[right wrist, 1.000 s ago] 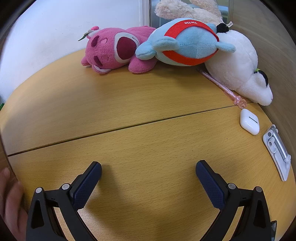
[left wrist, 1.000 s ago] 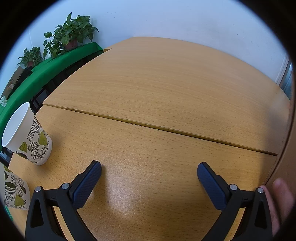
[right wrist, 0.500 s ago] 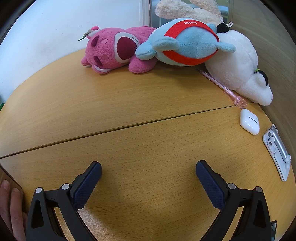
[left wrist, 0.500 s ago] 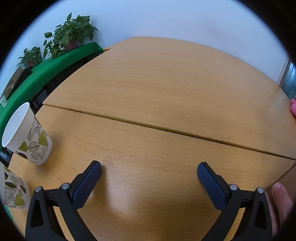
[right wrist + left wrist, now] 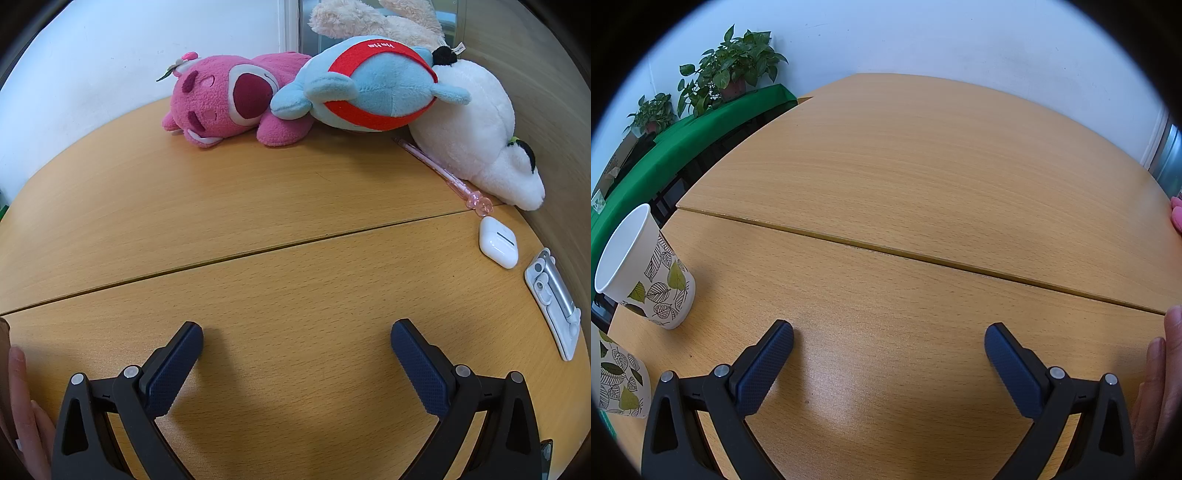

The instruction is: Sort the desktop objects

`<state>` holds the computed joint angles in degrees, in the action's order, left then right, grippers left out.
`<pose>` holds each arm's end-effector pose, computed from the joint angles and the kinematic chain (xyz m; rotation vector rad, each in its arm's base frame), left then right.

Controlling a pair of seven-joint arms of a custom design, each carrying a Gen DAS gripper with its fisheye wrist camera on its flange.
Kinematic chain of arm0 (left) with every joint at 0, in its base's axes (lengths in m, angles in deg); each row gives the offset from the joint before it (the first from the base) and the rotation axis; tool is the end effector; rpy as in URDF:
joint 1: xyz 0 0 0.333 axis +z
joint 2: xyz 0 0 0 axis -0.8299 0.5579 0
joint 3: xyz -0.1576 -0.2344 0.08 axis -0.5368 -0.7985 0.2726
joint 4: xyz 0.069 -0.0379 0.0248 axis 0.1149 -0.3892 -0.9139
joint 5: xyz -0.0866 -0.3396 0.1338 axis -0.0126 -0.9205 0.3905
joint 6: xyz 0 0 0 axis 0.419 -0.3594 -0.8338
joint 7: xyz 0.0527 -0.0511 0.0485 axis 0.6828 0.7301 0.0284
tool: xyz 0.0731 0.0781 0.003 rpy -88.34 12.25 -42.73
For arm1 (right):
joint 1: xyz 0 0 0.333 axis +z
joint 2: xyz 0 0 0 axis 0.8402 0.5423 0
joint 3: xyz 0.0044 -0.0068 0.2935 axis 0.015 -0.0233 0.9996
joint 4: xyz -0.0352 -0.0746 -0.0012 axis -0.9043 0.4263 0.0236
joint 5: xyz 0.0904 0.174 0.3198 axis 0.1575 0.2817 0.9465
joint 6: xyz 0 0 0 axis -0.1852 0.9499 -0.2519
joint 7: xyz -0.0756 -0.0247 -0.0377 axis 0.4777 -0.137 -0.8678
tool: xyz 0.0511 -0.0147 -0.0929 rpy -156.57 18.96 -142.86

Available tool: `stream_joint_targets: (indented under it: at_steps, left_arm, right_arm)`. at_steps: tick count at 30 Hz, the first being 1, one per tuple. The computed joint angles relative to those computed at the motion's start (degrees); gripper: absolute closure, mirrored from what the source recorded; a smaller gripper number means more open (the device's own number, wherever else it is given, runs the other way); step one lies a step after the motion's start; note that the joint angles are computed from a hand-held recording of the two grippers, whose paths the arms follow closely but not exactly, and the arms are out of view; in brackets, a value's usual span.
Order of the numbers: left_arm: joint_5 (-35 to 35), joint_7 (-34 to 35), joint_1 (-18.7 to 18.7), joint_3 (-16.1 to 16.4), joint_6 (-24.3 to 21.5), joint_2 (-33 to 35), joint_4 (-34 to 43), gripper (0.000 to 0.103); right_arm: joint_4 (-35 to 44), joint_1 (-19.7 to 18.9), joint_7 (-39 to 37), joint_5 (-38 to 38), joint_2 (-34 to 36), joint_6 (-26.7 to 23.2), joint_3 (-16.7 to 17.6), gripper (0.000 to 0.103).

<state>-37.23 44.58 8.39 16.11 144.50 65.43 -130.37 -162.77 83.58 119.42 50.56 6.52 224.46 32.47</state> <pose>0.3901 0.1042 0.2920 -2.1859 1.3539 -0.4448 0.5048 0.0154 0.2998 -1.8112 1.9244 -0.6153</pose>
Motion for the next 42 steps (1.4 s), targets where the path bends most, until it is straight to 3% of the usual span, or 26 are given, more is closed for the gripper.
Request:
stream_joint_targets:
  at_steps: [11, 22, 24, 32, 42]
  left_arm:
    - [-0.3, 0.2, 0.4, -0.5, 0.1, 0.1, 0.1, 0.000]
    - [-0.5, 0.4, 0.1, -0.2, 0.0, 0.1, 0.1, 0.000]
    - [-0.4, 0.3, -0.1, 0.0, 0.0, 0.1, 0.1, 0.000]
    - [-0.5, 0.5, 0.1, -0.3, 0.1, 0.1, 0.1, 0.000]
    - [-0.8, 0.7, -0.3, 0.1, 0.1, 0.2, 0.1, 0.000]
  right_arm:
    - [-0.1, 0.7, 0.5, -0.6, -0.2, -0.2, -0.8, 0.000]
    - [0.1, -0.6, 0.9, -1.2, -0.1, -0.2, 0.3, 0.000]
    - [0.5, -2.5, 0.5, -1.0, 0.1, -0.3, 2.1, 0.000]
    - [0.2, -0.9, 1.6, -2.1, -0.2, -0.4, 0.4, 0.000]
    - [0.4, -2.2, 1.9, -2.6, 0.0, -0.4, 1.5, 0.000]
